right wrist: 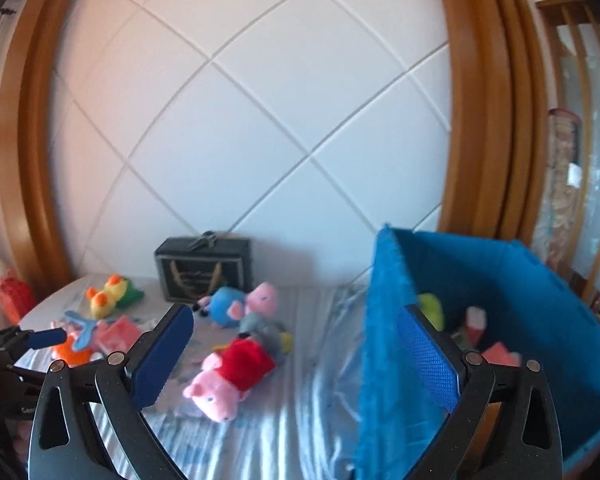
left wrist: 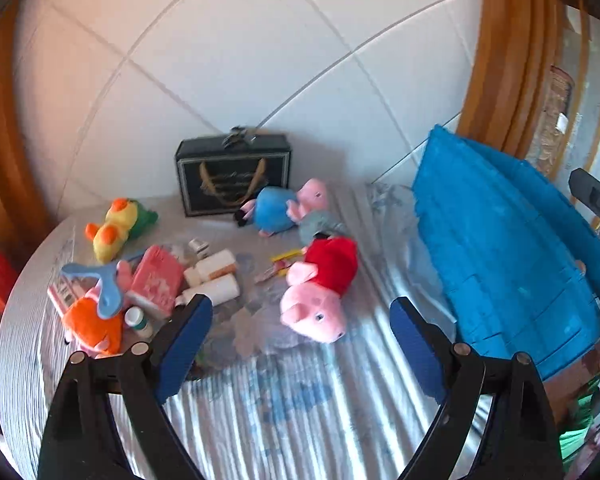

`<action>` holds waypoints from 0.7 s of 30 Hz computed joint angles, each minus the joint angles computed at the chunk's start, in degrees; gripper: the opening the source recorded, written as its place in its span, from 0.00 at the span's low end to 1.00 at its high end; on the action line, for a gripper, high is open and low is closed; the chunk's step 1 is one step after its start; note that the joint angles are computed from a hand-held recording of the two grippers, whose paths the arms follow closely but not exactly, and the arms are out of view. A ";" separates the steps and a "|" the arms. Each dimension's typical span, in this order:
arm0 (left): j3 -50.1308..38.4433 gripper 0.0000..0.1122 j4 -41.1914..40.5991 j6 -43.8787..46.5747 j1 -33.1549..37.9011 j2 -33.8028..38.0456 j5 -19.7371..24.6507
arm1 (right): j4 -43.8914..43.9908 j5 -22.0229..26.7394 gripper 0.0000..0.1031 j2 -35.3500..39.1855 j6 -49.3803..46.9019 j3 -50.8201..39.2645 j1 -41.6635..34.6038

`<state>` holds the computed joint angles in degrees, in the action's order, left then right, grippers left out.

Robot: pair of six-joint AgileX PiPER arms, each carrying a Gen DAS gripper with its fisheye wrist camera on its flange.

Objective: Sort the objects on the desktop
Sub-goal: 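Move both tools out of the crate back to the pile on the bed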

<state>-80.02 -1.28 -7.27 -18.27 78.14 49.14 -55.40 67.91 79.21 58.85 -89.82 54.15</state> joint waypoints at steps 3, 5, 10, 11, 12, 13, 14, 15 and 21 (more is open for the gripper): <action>7.60 0.81 -1.93 4.92 11.11 0.23 -3.91 | 7.51 -6.51 1.00 5.72 -0.46 -0.44 -3.86; 11.66 0.81 -3.58 8.42 18.60 1.46 -6.91 | 12.17 -9.40 1.00 9.83 -1.02 -0.77 -5.98; 17.19 0.81 -9.36 20.72 32.90 8.23 -13.27 | 19.89 -13.89 1.00 16.45 -0.91 1.31 -9.63; 17.18 0.81 -10.57 23.05 34.74 10.09 -13.36 | 21.15 -14.37 1.00 17.35 -0.81 1.98 -10.21; 17.21 0.81 -12.46 25.72 36.54 11.82 -13.39 | 22.44 -14.79 1.00 18.11 -1.12 2.39 -11.00; 16.95 0.81 -14.34 27.73 37.66 13.31 -13.06 | 23.76 -15.03 1.00 18.98 -1.60 2.59 -11.73; 16.38 0.81 -15.91 29.40 38.64 15.10 -12.68 | 25.27 -15.48 1.00 19.92 -2.30 3.04 -12.60; 15.78 0.81 -16.72 30.07 39.00 16.60 -12.46 | 26.59 -15.41 1.00 20.87 -3.15 2.83 -13.16; 11.62 0.81 -16.70 28.83 37.73 25.43 -13.84 | 33.15 -15.80 1.00 27.47 -7.81 -0.09 -14.78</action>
